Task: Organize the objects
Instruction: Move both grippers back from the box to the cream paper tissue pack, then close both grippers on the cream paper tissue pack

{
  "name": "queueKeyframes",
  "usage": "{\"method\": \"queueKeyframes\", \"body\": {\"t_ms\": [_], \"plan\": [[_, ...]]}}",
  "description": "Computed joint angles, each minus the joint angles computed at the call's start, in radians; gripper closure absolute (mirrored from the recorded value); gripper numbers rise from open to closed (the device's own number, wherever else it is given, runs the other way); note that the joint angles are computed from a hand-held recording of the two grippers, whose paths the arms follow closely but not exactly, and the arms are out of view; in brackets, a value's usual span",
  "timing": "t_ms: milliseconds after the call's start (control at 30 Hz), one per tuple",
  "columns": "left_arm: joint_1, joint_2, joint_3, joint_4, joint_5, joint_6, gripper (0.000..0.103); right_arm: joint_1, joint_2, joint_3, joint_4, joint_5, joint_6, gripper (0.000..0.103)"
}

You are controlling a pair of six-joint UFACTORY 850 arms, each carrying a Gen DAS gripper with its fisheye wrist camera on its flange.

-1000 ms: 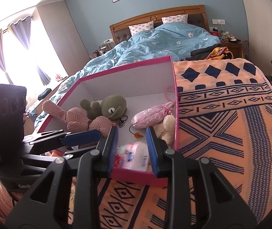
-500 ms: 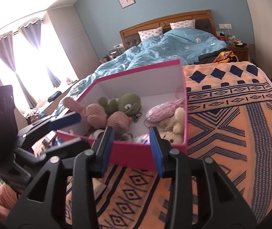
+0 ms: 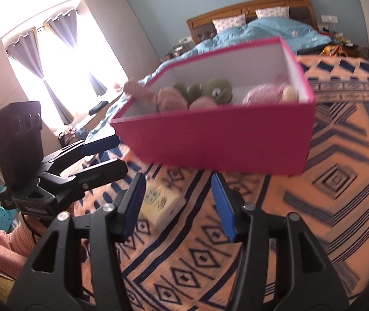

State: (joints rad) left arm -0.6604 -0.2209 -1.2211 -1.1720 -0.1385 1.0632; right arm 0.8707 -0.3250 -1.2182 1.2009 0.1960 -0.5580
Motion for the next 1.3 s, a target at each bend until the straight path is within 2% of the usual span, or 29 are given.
{"method": "queueKeyframes", "body": {"t_ms": [67, 167, 300, 433, 667, 767, 833, 933, 1067, 1300], "plan": [[0.002, 0.005, 0.019, 0.039, -0.001, -0.044, 0.011, -0.001, -0.013, -0.004, -0.032, -0.018, 0.045, 0.048], [0.009, 0.009, 0.039, 0.019, -0.017, -0.038, 0.011, -0.001, -0.029, -0.009, -0.092, -0.04, 0.116, 0.048], [0.012, -0.003, 0.042, 0.187, -0.036, -0.22, 0.011, 0.002, -0.053, -0.021, -0.133, -0.07, 0.167, 0.048], [0.019, -0.018, 0.039, 0.24, -0.079, -0.28, 0.012, -0.002, -0.068, -0.025, -0.304, -0.093, 0.361, 0.048], [0.025, -0.03, 0.042, 0.235, -0.131, -0.279, 0.023, -0.008, -0.078, -0.028, -0.422, -0.104, 0.498, 0.048], [0.034, -0.041, 0.035, 0.21, -0.178, -0.265, 0.034, -0.009, -0.082, -0.03, -0.449, -0.106, 0.529, 0.048], [0.032, -0.045, 0.034, 0.218, -0.186, -0.27, 0.038, -0.013, -0.082, -0.027, -0.516, -0.106, 0.598, 0.049], [0.03, -0.045, 0.035, 0.207, -0.199, -0.254, 0.046, -0.015, -0.079, -0.022, -0.541, -0.105, 0.628, 0.052], [0.02, -0.047, 0.031, 0.198, -0.213, -0.23, 0.046, -0.018, -0.07, -0.009, -0.548, -0.099, 0.642, 0.054], [0.02, -0.059, 0.016, 0.162, -0.235, -0.203, 0.046, -0.024, -0.072, -0.008, -0.409, -0.106, 0.521, 0.054]]}}
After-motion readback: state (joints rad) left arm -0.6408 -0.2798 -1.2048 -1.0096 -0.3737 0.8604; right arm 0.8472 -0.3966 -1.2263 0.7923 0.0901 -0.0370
